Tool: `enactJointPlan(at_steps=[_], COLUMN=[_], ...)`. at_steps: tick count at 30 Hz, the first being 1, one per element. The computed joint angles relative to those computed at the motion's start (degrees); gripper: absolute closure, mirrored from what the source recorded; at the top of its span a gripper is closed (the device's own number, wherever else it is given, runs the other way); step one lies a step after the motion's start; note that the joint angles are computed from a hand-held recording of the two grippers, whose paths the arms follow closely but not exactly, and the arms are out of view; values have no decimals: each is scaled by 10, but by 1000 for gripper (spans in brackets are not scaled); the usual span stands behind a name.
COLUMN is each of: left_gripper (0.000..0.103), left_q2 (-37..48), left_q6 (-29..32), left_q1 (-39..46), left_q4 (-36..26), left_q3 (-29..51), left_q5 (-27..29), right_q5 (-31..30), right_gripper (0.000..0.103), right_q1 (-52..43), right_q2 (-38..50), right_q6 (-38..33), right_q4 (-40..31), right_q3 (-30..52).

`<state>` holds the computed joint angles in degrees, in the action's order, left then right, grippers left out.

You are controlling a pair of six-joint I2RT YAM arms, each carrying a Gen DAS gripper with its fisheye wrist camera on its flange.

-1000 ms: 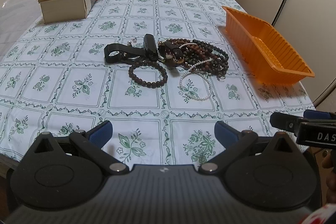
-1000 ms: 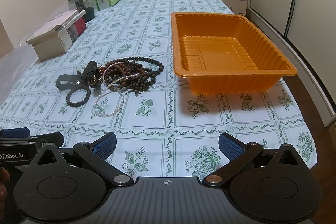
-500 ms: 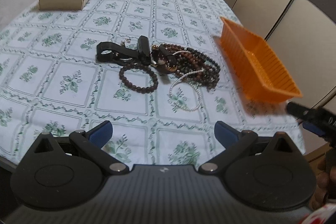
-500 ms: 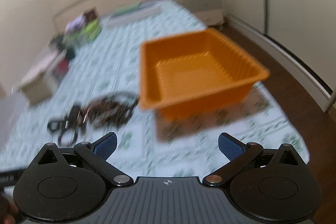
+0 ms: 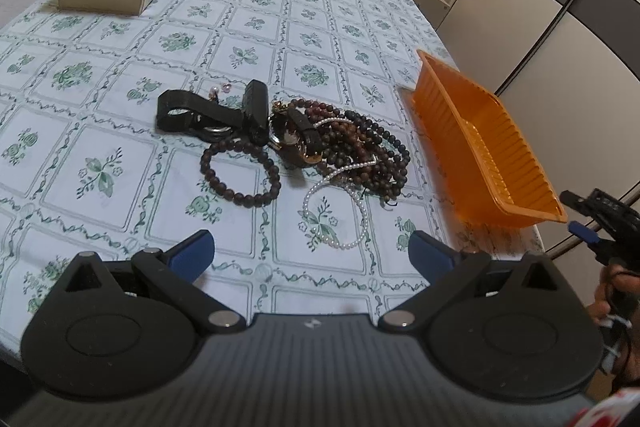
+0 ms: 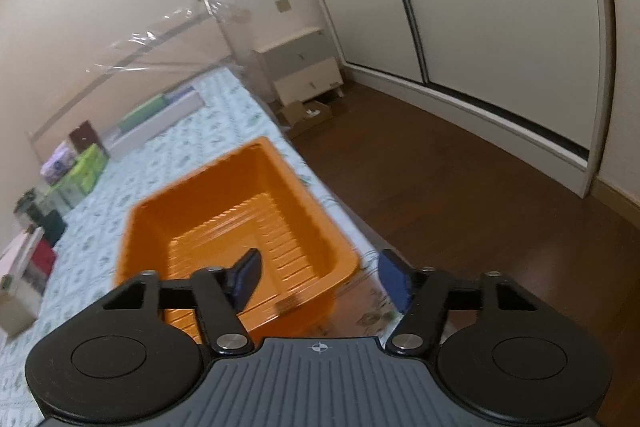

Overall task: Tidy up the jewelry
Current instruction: 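Grasp the orange tray rim with the right gripper and lift it, then grasp the dark bead bracelet with the left gripper while the right gripper holds the tray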

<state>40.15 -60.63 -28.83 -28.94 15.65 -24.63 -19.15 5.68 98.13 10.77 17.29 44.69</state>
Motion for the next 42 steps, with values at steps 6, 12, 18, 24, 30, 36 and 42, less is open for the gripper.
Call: enactJointPlan(at_steps=[6,12,18,24,30,36,42], left_gripper=[1,1,1,1,1,1,1], left_q2=[29,74,100,95,80,57,17], left_q6=[27,51,51,54,88,140,185], left_q1=[24,41,43,34,41,72,114], left_q4=[63,111,136,126,103,85,72], left_q3=[-13,-10,-13,-12,-10,-15,-27], left_q5=[15,35,45,33,19,23,36], right_q5=[-13,-39,-58,-66,-15,50,102], right_gripper=[63,71,87,92,96,98,98], right_q1=[-11,-22,-21,-21,14,63,106], right_q2=[87,121,129,114,62,-4,-32], right_q6=[-7,-8,1,-3,-82,-170,-239], right_q4=[-5,2,-13,-55,-78,-67,-70], right_q3=[65,85,99,112,92,45,28])
